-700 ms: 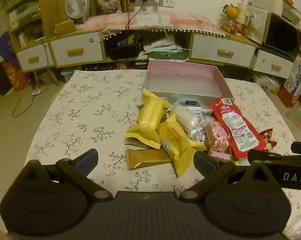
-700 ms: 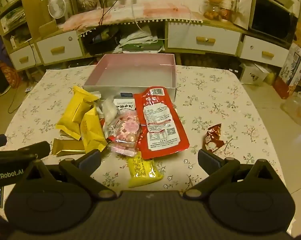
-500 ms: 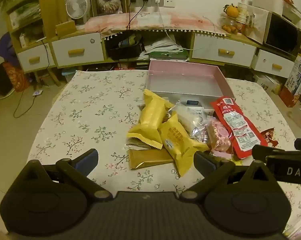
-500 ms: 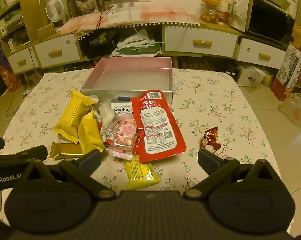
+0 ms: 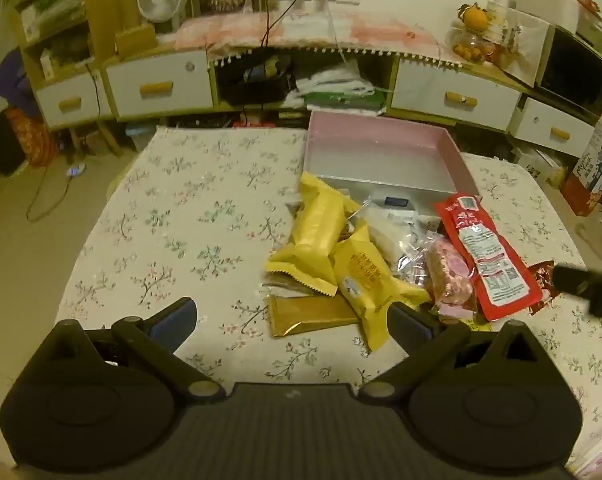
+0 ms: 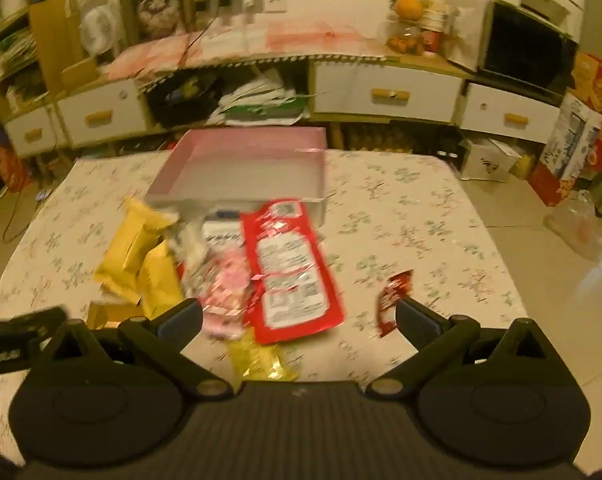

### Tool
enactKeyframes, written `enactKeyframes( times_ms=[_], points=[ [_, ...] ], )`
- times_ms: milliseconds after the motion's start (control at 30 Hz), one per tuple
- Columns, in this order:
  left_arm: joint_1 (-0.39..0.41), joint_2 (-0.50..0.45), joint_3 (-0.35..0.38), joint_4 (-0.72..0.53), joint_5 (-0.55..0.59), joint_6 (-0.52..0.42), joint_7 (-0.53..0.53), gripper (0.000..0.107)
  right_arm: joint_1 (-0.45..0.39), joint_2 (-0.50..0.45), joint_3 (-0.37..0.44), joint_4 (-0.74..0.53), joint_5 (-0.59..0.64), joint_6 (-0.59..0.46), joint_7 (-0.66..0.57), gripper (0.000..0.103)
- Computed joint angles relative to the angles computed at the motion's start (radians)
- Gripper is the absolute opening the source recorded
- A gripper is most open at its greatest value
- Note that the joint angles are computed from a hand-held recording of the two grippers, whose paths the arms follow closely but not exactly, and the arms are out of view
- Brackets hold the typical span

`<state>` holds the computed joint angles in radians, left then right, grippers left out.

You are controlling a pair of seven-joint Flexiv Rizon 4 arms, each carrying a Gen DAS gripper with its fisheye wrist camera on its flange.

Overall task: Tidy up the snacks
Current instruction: 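Reach the left gripper to a yellow cake while the right reaches a red packet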

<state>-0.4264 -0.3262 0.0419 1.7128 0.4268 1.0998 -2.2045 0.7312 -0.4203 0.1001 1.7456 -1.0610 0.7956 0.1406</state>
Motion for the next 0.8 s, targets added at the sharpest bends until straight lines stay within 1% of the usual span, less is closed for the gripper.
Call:
enactKeyframes(
  times_ms=[100, 233, 367, 433, 533, 667, 733, 800],
  points=[
    [0.041, -0.007, -0.031, 0.004, -0.096, -0.018, 0.058, 0.103, -0.024, 0.024, -0.011, 0.025, -0.024, 0.032, 0.031, 0.103],
    [0.064, -0.025, -0.044, -0.011, -0.171, -0.025, 0.105, 0.103, -0.051, 0.039, -0.016, 0.044, -0.053, 0.044, 0.056, 0.103],
    [0.064, -0.065, -0.039, -0.083, -0.192, -0.069, 0.156, 0.103, -0.088, 0.027, -0.015, 0.043, -0.039, 0.089, 0.034, 0.103],
    [0.071, -0.080, -0.037, -0.097, -0.208, -0.061, 0.173, 0.103, -0.106, 0.032, -0.020, 0.061, -0.035, 0.126, 0.051, 0.103],
    [0.076, -0.128, -0.033, -0.155, -0.227, -0.067, 0.202, 0.103, -0.129, 0.021, -0.033, 0.064, -0.032, 0.183, 0.081, 0.100],
    [0.067, -0.187, -0.023, -0.213, -0.239, -0.074, 0.236, 0.102, -0.140, -0.035, -0.033, 0.013, 0.030, 0.241, -0.018, 0.096],
    [0.068, -0.217, -0.028, -0.237, -0.249, -0.072, 0.274, 0.102, -0.142, -0.063, -0.033, -0.016, 0.082, 0.265, -0.088, 0.093],
    [0.061, -0.238, -0.021, -0.252, -0.253, -0.069, 0.291, 0.101, -0.140, -0.095, -0.033, -0.048, 0.145, 0.279, -0.148, 0.089]
  ],
)
